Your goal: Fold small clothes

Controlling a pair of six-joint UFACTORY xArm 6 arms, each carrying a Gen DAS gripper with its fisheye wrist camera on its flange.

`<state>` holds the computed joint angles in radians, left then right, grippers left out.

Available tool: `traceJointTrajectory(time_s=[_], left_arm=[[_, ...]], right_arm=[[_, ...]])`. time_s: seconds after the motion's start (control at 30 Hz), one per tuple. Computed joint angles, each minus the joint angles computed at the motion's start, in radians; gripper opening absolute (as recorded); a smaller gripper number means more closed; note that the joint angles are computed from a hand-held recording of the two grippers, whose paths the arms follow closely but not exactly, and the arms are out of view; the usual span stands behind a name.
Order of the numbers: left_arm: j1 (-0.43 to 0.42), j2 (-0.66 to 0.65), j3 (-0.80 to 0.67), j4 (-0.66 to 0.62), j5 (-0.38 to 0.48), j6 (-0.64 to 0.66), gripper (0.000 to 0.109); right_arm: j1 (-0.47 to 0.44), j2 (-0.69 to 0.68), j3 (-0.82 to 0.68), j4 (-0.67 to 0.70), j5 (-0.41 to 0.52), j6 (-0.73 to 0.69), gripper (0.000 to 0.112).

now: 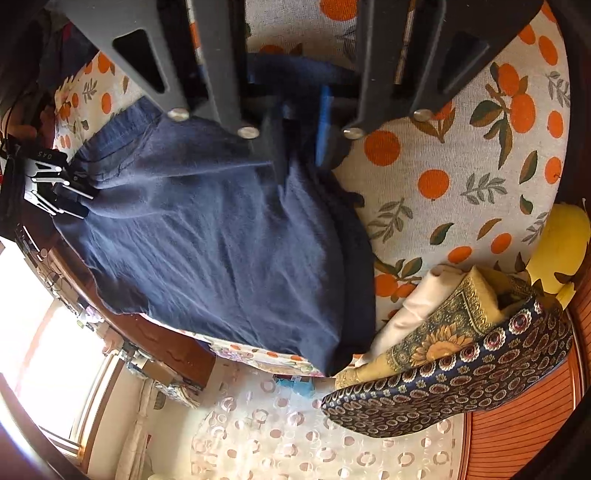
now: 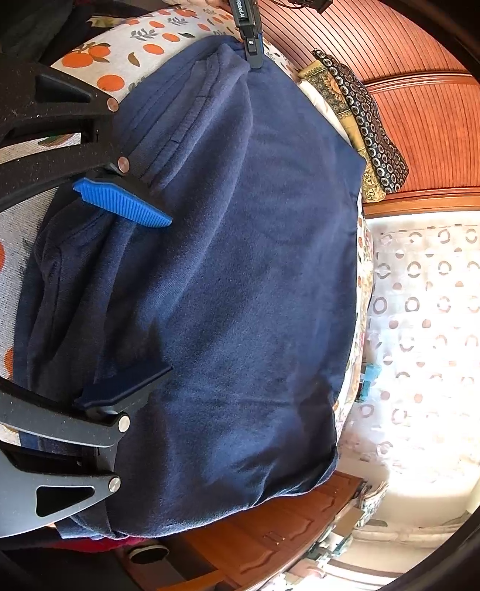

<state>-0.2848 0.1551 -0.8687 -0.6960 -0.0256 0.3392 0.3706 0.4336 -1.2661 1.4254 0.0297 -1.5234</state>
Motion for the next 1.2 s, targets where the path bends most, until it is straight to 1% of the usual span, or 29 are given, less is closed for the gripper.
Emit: traceJointTrajectory(time_s=[0.1, 0.17, 0.2, 0.23, 0.3, 0.37, 0.43, 0.5, 0.57, 0.67, 0.87, 0.97, 1.03, 1.17, 1.2], left_arm=[[-0.026, -0.005, -0.035, -0.179, 0.001, 0.173, 0.011], [-0.035, -0.007, -0.058, -0.22, 0.005, 0.218, 0.01], [-0.041, -0.006, -0.071, -0.217, 0.009, 0.223, 0.01], [-0.045, -0.006, -0.083, -0.199, 0.013, 0.216, 0.01], [-0.053, 0.0, -0.109, -0.12, 0.023, 0.164, 0.01], [-0.064, 0.016, -0.155, -0.051, 0.045, 0.121, 0.01], [-0.075, 0.037, -0.198, 0.038, 0.062, 0.06, 0.01], [-0.094, 0.068, -0.261, 0.088, 0.09, 0.033, 0.01], [-0.112, 0.103, -0.322, 0.135, 0.116, 0.009, 0.01], [-0.143, 0.167, -0.427, 0.246, 0.159, -0.06, 0.01], [-0.204, 0.322, -0.692, 0.341, 0.291, -0.1, 0.01], [-0.23, 0.398, -0.842, 0.324, 0.372, -0.076, 0.01], [-0.245, 0.418, -0.899, 0.31, 0.409, -0.065, 0.01], [-0.271, 0.486, -1.037, 0.331, 0.488, -0.071, 0.01], [-0.273, 0.488, -1.042, 0.326, 0.497, -0.067, 0.01]], right_arm=[[0.002, -0.001, 0.001, -0.007, -0.005, 0.002, 0.078], [-0.001, -0.001, 0.001, 0.005, -0.004, -0.004, 0.078], [-0.001, -0.003, 0.003, 0.003, -0.009, 0.0, 0.078], [-0.002, -0.007, 0.003, 0.033, -0.012, -0.028, 0.078], [-0.012, -0.025, 0.0, 0.169, -0.001, -0.16, 0.078], [-0.025, -0.042, 0.002, 0.297, -0.014, -0.277, 0.078], [-0.05, -0.072, 0.022, 0.391, -0.002, -0.365, 0.078], [-0.083, -0.111, 0.054, 0.481, 0.019, -0.45, 0.078], [-0.113, -0.145, 0.086, 0.548, 0.033, -0.515, 0.078], [-0.157, -0.194, 0.141, 0.606, 0.06, -0.575, 0.078], [-0.215, -0.259, 0.203, 0.805, 0.065, -0.784, 0.078], [-0.233, -0.282, 0.226, 0.85, 0.069, -0.823, 0.078], [-0.248, -0.295, 0.245, 0.865, 0.077, -0.833, 0.078], [-0.266, -0.312, 0.269, 0.82, 0.091, -0.769, 0.078], [-0.274, -0.314, 0.276, 0.8, 0.101, -0.751, 0.078]])
